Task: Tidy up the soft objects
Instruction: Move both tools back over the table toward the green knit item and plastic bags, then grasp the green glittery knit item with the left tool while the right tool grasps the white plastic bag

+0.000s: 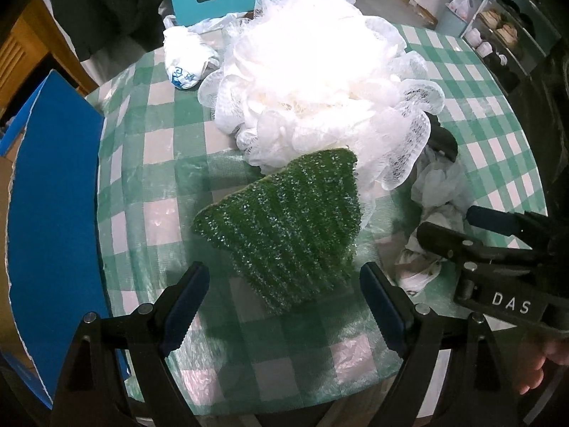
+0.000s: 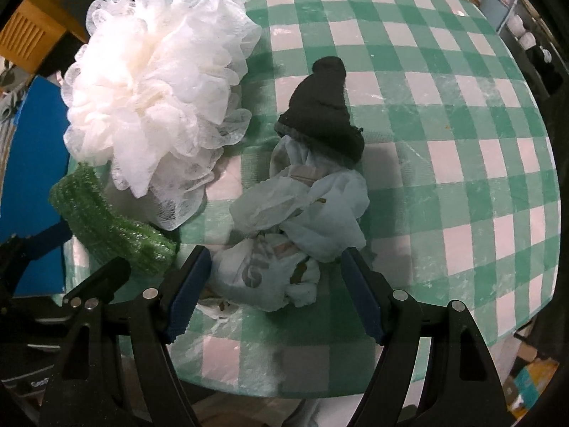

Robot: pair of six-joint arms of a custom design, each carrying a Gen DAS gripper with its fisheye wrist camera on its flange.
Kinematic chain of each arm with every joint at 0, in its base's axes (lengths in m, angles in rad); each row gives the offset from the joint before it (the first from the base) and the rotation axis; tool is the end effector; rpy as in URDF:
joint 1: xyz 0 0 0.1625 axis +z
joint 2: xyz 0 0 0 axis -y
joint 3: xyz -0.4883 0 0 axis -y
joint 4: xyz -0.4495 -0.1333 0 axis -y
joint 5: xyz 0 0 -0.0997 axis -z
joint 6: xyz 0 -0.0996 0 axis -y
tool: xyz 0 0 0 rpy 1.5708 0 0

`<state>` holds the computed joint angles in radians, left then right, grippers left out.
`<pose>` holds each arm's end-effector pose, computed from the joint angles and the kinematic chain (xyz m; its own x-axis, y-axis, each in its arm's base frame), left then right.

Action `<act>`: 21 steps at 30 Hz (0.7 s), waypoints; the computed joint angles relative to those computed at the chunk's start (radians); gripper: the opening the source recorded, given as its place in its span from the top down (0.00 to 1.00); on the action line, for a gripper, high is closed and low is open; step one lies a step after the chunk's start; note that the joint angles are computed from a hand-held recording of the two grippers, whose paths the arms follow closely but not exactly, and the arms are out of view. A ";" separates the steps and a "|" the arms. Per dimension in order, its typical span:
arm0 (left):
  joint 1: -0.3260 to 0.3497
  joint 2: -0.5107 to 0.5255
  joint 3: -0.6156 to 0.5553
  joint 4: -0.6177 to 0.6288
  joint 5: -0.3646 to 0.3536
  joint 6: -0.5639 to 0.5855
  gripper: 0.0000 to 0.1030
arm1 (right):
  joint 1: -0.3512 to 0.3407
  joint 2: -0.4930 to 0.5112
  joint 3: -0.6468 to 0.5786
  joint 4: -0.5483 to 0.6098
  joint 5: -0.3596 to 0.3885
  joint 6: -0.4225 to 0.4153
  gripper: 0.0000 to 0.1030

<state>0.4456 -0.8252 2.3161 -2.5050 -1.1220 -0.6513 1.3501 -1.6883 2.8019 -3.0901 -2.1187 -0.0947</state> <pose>-0.2888 -0.3336 -0.0557 -0.6087 0.5033 -0.6133 0.4993 0.8438 0.1969 0.0211 -0.2777 0.2053 -0.8034 0.3009 0.5138 0.1257 0.9292 -0.3476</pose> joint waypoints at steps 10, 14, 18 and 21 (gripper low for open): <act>0.029 0.018 -0.014 -0.020 -0.036 -0.034 0.15 | 0.003 -0.018 -0.019 0.013 -0.101 -0.047 0.37; 0.046 0.034 -0.024 -0.044 -0.050 -0.065 0.15 | -0.012 -0.033 -0.019 0.004 -0.101 -0.068 0.37; 0.058 0.050 -0.034 -0.048 -0.050 -0.080 0.15 | -0.031 -0.044 -0.025 0.023 -0.078 -0.073 0.37; 0.065 0.059 -0.039 -0.059 -0.044 -0.078 0.15 | -0.067 -0.052 -0.032 0.025 -0.055 -0.103 0.37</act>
<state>0.5107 -0.7658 2.2774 -2.5644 -1.1662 -0.7298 1.2835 -1.7399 2.7697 -3.0650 -2.1741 -0.1979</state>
